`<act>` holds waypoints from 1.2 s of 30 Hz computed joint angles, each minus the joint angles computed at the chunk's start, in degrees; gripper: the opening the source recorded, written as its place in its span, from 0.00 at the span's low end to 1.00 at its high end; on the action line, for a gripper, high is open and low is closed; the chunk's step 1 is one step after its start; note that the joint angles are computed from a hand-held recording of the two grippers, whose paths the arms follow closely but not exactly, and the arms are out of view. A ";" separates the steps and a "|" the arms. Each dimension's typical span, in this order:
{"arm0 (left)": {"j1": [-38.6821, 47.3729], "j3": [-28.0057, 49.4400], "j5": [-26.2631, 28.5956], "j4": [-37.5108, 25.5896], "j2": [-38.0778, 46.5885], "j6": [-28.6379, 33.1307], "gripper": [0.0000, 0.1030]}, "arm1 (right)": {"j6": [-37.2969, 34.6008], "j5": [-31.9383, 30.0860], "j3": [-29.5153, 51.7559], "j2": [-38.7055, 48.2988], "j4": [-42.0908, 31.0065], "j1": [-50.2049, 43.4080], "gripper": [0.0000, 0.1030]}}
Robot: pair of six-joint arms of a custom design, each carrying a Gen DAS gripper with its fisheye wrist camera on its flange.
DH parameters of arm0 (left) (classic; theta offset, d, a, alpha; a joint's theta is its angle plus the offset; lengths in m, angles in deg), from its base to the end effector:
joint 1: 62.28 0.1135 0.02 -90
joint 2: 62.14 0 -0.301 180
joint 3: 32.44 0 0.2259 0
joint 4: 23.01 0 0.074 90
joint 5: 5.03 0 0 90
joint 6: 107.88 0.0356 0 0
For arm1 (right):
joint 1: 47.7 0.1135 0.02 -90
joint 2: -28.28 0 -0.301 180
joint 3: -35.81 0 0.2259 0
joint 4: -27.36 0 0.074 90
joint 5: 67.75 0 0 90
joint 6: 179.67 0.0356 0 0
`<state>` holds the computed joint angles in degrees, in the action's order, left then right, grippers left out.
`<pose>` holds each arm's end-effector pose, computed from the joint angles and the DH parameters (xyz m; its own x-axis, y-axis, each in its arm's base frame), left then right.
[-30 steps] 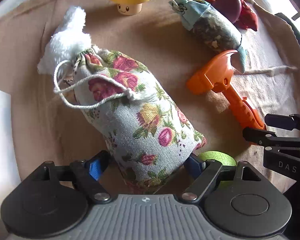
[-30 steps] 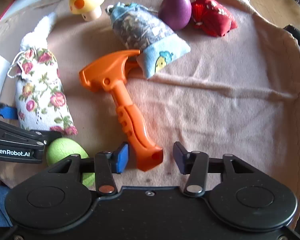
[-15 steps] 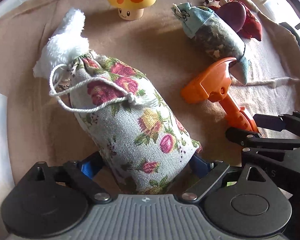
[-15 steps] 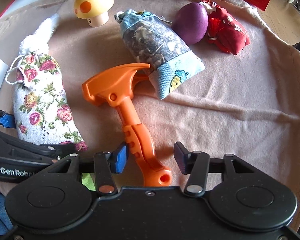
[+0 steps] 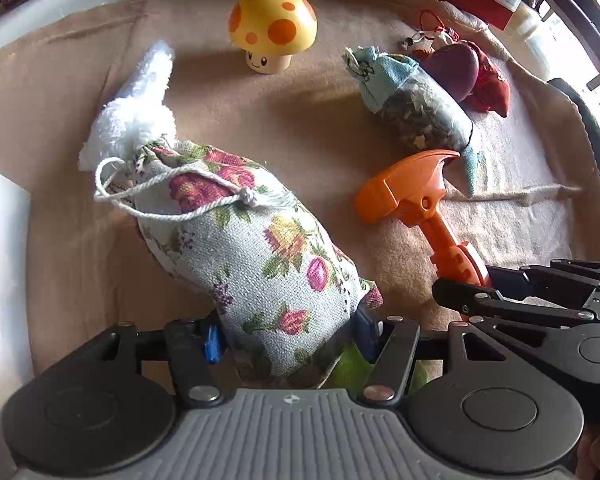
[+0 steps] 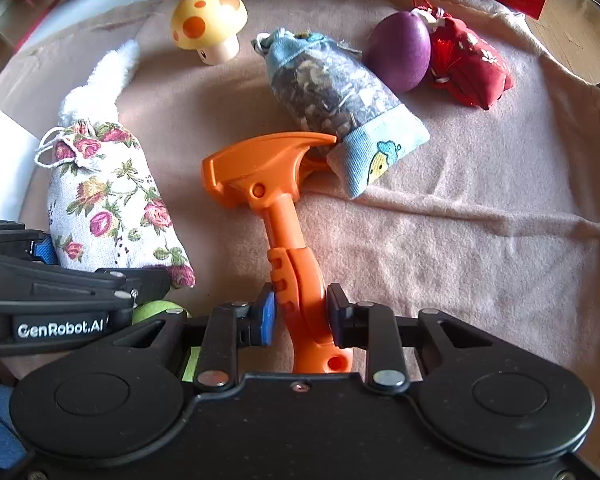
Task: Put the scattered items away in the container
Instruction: 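Close the left tool on the floral pouch while the right tool closes on the hammer handle, then lift the floral pouch with the left tool while the right tool lifts the orange hammer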
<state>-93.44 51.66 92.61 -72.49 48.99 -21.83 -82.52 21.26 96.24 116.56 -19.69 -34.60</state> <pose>0.3015 -0.1879 0.1853 -0.8673 0.4446 -0.2238 0.4808 0.8648 -0.1450 0.2329 0.0548 0.2030 -0.9618 -0.0960 -0.2564 -0.1122 0.9925 0.0490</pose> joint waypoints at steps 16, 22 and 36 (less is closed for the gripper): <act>0.74 1.85 2.38 -2.60 -7.11 0.58 0.59 | -0.59 -5.86 1.61 -8.79 -5.37 -7.43 0.26; -0.40 2.43 0.68 -3.55 -7.46 2.18 0.55 | -2.93 -5.24 4.95 -10.79 -9.55 -8.07 0.24; 0.32 2.10 2.33 -4.37 -3.70 2.95 0.56 | -2.90 2.65 -4.87 -2.82 1.37 -4.26 0.47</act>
<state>-93.12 53.76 94.94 -76.86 45.28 -18.88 -85.43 23.91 91.37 113.74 -18.32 -38.86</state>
